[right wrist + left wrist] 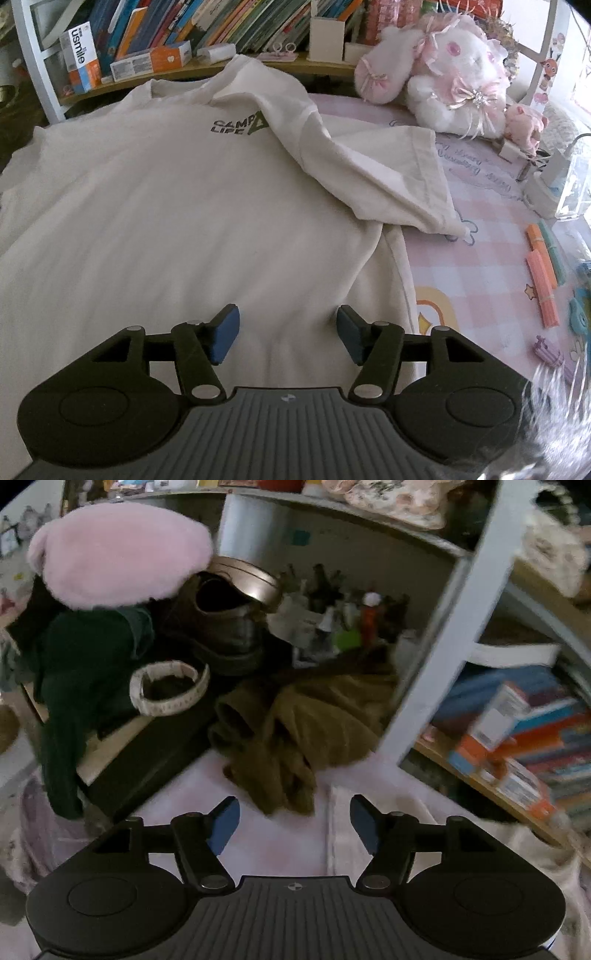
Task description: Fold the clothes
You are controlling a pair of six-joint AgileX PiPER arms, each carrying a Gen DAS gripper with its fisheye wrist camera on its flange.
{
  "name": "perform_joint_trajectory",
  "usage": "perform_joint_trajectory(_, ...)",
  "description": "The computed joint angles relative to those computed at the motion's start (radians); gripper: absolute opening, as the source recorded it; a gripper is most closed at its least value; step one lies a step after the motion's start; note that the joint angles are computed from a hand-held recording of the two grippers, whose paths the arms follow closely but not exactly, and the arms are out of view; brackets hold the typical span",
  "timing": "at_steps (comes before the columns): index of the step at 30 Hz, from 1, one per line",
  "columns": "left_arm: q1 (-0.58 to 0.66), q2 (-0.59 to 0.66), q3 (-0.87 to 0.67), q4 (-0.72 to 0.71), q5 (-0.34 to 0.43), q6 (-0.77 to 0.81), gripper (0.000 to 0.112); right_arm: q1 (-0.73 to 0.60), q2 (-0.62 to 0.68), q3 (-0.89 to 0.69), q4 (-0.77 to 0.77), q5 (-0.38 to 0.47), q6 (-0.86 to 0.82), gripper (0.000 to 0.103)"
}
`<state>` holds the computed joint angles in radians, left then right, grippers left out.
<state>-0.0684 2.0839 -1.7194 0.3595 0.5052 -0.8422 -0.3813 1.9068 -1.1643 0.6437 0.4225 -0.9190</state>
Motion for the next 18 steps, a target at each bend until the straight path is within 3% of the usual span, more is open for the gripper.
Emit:
perform_joint_trajectory(4,-0.079,-0.129,0.306,-0.041,-0.137,0.076,0.067,-0.032,-0.059,0.057,-0.004,0.007,-0.004,0.057)
perform_joint_trajectory(7,-0.195,-0.198,0.481,0.025,-0.207,0.049,0.068,-0.073,-0.129,0.129,-0.006,-0.01,-0.022,0.056)
perform_joint_trajectory(9,-0.274,-0.202,0.532,0.156,-0.22,-0.052,0.068,-0.107,-0.18,0.179,-0.02,-0.018,-0.023,0.056)
perform_joint_trajectory(12,-0.388,-0.18,0.565,0.343,-0.197,-0.204,0.069,-0.153,-0.23,0.235,-0.074,-0.017,0.013,0.056)
perform_joint_trajectory(15,-0.453,-0.135,0.524,0.383,-0.07,-0.236,0.065,-0.194,-0.253,0.272,-0.089,0.007,0.045,0.055)
perform_joint_trajectory(16,-0.463,-0.129,0.528,0.368,-0.057,-0.229,0.053,-0.207,-0.258,0.283,-0.09,0.014,0.055,0.054)
perform_joint_trajectory(17,-0.464,-0.141,0.552,0.376,-0.084,-0.262,0.032,-0.219,-0.262,0.293,-0.086,0.025,0.063,0.05)
perform_joint_trajectory(18,-0.467,-0.163,0.587,0.406,-0.11,-0.327,0.019,-0.234,-0.265,0.301,-0.08,0.039,0.069,0.042)
